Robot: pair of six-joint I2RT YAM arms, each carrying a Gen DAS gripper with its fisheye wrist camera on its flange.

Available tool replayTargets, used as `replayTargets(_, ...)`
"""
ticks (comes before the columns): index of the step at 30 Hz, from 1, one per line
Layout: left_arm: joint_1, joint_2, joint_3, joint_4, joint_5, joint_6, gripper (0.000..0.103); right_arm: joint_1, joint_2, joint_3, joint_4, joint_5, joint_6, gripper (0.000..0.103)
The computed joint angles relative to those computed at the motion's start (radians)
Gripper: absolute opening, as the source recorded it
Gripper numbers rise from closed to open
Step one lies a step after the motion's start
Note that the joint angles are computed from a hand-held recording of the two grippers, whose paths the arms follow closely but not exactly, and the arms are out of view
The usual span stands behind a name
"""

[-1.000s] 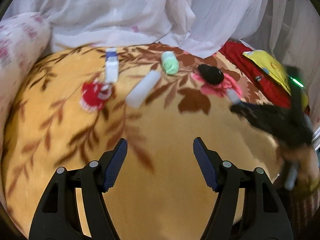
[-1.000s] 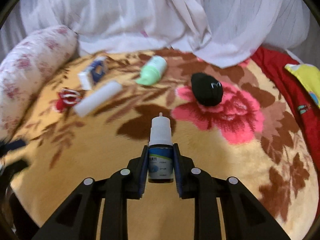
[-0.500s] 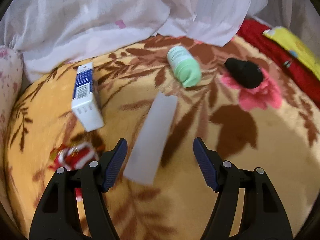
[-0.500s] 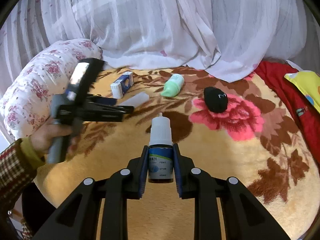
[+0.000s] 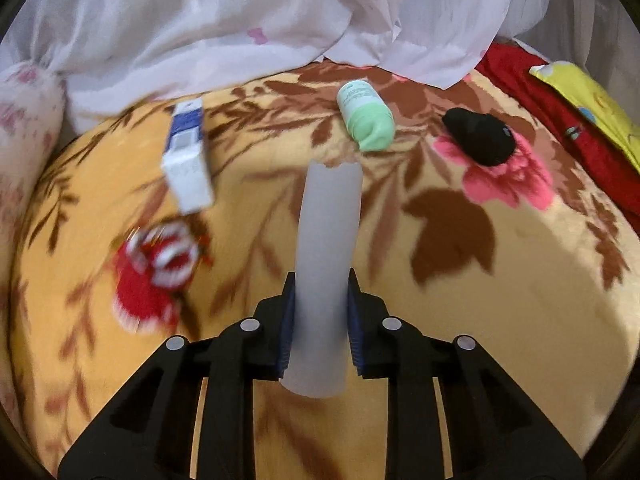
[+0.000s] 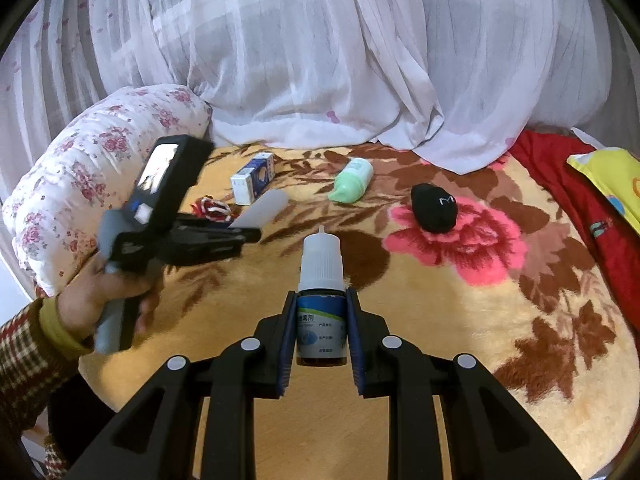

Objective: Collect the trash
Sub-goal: 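Drop the white tube and eye-drop bottle into the orange bin with both tools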

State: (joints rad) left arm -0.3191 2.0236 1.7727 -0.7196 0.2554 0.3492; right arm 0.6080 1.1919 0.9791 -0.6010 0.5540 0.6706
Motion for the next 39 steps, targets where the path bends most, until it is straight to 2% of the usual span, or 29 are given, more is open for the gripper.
replayTargets(4,0.043,-0.199,-0.212,0.013,0.04,0.017,0.023,0.084,-0.006,0.022,-0.057,0.049,0.056,0.023)
replayTargets(11,0.135,-0.546,-0.547,-0.046,0.152,0.144,0.024,0.331,0.031,0.067,-0.19,0.146,0.252,0.023)
replayTargets(16,0.242,-0.742,-0.719,-0.175,0.242,0.287,0.025,0.493,0.099,0.1,-0.263,0.165,0.392,0.023)
replayTargets(22,0.37,-0.847,-0.831,-0.332,0.274,0.475,0.025,0.605,0.189,0.08,-0.235,0.07,0.495,0.023)
replayTargets(26,0.412,-0.895,-0.926,-0.37,0.244,0.57,0.025,0.642,0.242,0.043,-0.179,-0.01,0.551,0.023)
replayTargets(31,0.441,-0.902,-1.007,-0.364,0.203,0.617,0.026,0.675,0.28,0.012,-0.135,-0.07,0.599,0.023)
replayTargets(36,0.448,-0.907,-1.042,-0.359,0.172,0.632,0.028,0.681,0.313,0.017,-0.116,-0.114,0.587,0.023)
replayTargets(37,0.449,-0.916,-1.047,-0.363,0.167,0.636,0.029,0.684,0.318,0.016,-0.114,-0.12,0.585,0.026)
replayTargets(38,0.444,-0.922,-1.05,-0.366,0.159,0.635,0.037,0.685,0.32,0.017,-0.117,-0.117,0.587,0.034)
replayTargets(39,0.437,-0.925,-1.051,-0.366,0.15,0.629,0.048,0.691,0.321,0.019,-0.12,-0.105,0.596,0.052)
